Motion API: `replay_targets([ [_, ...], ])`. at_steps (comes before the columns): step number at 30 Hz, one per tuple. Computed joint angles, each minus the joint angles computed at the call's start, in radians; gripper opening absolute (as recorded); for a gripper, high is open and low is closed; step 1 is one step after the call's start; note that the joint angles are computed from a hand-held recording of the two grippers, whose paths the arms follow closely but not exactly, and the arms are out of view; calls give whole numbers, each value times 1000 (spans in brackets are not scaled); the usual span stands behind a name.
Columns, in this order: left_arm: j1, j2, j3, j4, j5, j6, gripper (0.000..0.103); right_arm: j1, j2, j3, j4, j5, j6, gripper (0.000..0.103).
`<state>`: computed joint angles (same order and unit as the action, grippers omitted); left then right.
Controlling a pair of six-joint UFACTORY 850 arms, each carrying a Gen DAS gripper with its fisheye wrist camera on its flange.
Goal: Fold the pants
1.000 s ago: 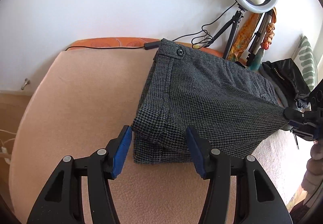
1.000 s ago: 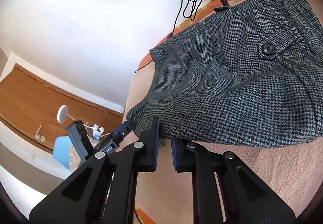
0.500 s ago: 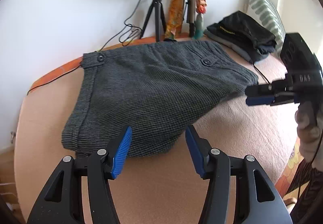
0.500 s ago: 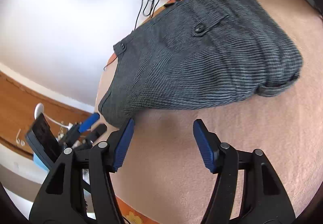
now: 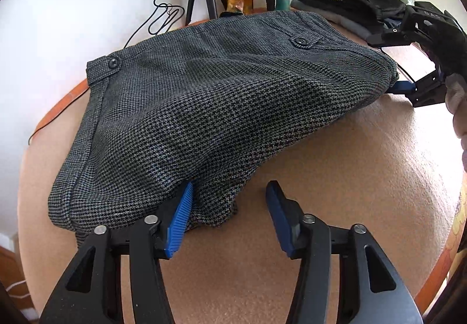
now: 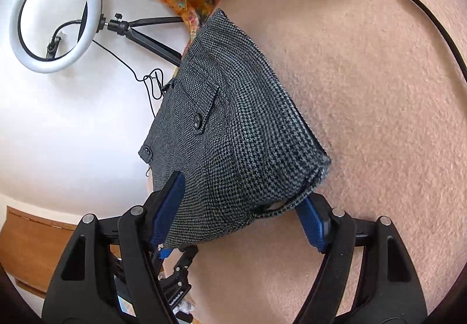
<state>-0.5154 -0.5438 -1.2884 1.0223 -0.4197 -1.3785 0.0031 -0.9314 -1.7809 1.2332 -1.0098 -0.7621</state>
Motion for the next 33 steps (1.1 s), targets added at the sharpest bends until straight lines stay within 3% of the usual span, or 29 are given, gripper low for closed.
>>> replay_targets([
  [2,9,15,21,18,9,-19,24,16,1,-3,-23,45,-22,63],
  [4,27,42,56,35,71,-45,14,22,8,-4,-60,71,-46,39],
  [7,37,73,92,46,117,-73,11,24,45,23,-68,111,-142,21],
  [9,37,88,107,55,136,-83,11,26,88,52,-32,135,-264,17],
  [12,39,96,124,44,185,-84,11,40,171,119,26,234,-476,16],
  [17,25,102,140,3,177,-32,11,63,138,93,-147,311,-344,16],
  [19,33,119,157,-56,204,7,15,68,114,73,-218,302,-300,17],
  [22,32,153,175,-84,212,25,20,51,110,65,-200,264,-301,24],
  [27,20,211,182,289,189,-363,33,12,125,86,-121,217,-266,56],
  [29,24,205,160,417,170,-505,33,-5,128,104,-68,177,-255,59],
  [31,22,171,117,416,134,-514,34,-17,132,126,-35,143,-239,62],
  [33,23,111,47,310,107,-391,34,-21,135,148,-5,125,-229,62],
])
